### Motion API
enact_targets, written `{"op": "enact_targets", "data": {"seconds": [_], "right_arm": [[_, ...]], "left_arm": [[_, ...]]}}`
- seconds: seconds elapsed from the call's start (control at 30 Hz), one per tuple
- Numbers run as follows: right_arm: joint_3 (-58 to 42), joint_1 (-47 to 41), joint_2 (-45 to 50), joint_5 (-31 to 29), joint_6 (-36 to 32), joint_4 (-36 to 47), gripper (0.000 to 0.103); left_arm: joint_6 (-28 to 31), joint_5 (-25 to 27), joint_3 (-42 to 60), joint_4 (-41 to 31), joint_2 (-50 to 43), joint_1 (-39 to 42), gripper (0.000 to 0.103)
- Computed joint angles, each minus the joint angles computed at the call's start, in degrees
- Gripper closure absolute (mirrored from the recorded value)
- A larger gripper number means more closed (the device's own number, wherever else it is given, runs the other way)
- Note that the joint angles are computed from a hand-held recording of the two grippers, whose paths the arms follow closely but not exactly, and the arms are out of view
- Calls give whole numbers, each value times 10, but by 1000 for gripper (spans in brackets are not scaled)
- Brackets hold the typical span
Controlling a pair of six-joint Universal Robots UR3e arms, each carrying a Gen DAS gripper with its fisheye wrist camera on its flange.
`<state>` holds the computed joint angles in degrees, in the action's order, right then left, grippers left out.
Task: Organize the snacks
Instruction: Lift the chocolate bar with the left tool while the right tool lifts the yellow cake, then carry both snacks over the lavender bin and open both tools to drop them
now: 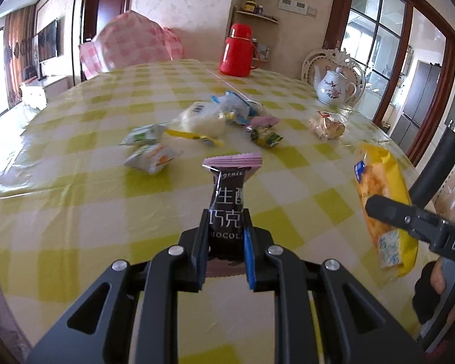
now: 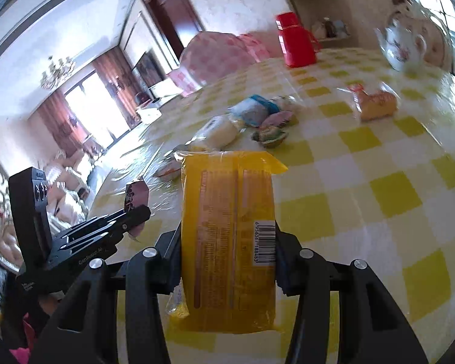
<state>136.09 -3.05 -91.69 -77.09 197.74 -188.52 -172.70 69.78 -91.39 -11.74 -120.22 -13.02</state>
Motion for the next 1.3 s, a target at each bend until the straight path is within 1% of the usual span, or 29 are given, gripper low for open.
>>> {"op": "enact_targets", "data": {"seconds": [0.07,0.17,0.3,0.47,0.53,0.63,0.77,0.93,1.13,1.2,1.3], "right_arm": [[-21,29,11,-26,1,9,56],[-45,65,26,-43,5,16,56],[-90,121,56,-74,10,34,56],[-158,193,101,-110,13,65,56],[-193,221,122,-120,10,83,56],[-254,264,160,-138,7,112,56],[-333,315,210,-154,4,151,56],[-456,373,285,-161,-16,219,56],[-635,430,389,-159,-45,314,56],[-677,438,415,-149,-49,333,56],[-769,452,471,-134,-58,382,56]], "left_arm": [[8,-9,-49,19,32,21,83],[24,-39,-117,30,82,61,83],[50,-53,-196,51,140,105,83],[89,-74,-275,46,206,165,83],[117,-90,-304,23,236,199,83],[152,-89,-336,3,271,234,83],[210,-122,-368,-55,323,301,83],[274,-129,-383,-106,353,374,83],[351,-100,-384,-154,366,448,83],[367,-94,-388,-157,365,478,83],[378,-95,-383,-171,356,516,83]]}}
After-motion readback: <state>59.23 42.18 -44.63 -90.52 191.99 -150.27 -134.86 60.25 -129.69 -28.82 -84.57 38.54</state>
